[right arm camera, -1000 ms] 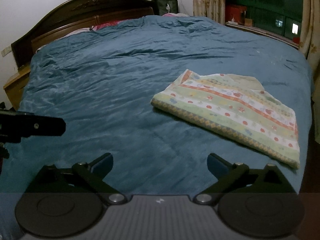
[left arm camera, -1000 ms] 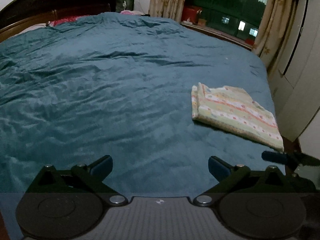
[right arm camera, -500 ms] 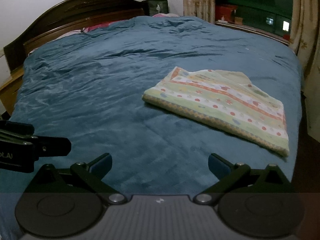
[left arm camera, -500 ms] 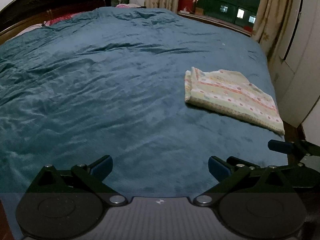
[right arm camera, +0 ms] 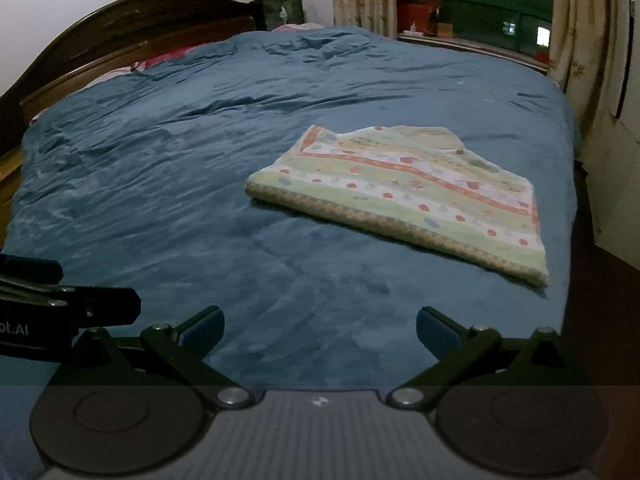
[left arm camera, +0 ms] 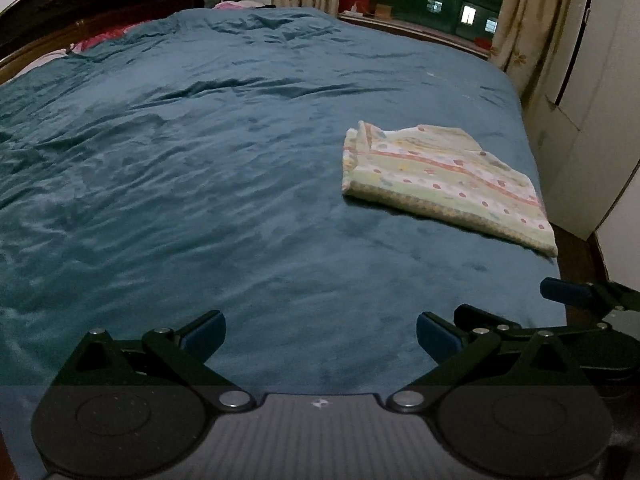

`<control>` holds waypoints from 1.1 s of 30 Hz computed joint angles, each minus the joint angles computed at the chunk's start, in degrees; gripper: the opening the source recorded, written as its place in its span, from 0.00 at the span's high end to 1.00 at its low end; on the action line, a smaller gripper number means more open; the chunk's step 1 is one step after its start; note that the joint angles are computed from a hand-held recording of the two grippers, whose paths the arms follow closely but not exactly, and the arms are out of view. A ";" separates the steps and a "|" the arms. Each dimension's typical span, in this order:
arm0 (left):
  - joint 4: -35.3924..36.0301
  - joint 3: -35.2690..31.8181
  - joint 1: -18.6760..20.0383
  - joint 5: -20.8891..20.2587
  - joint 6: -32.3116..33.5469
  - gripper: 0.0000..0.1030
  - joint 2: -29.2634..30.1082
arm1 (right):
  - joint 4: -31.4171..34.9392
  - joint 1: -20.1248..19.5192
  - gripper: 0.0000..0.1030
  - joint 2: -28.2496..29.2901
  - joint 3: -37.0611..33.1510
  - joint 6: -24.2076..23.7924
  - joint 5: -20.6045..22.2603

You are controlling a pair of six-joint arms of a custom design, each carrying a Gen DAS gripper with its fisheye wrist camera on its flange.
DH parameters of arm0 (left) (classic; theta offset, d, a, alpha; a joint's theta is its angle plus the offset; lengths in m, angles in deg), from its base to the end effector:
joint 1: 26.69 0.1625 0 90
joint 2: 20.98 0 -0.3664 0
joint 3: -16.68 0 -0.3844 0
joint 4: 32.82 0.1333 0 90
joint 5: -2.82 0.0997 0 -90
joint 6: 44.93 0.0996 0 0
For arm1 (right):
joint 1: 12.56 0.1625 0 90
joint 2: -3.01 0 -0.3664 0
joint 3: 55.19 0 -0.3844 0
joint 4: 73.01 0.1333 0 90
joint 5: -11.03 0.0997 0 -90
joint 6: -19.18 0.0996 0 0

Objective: Fold clothes

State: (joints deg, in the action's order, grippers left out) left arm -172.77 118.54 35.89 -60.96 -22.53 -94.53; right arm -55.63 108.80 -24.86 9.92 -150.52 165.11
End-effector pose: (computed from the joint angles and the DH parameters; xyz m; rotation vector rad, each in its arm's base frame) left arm -0.1041 -0.5857 0.2853 1.0105 2.4563 -0.5337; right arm 0.3360 -0.4673 0.0079 -0.0278 -2.1019 1.0733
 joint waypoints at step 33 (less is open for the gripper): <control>0.24 0.40 -1.92 -2.31 2.33 0.00 1.74 | 1.62 -0.41 0.00 -1.71 2.32 7.24 4.82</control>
State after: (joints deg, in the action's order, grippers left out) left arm -172.53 118.94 33.97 -63.26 -20.20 -92.79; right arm -54.01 108.40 -26.56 12.24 -143.28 169.93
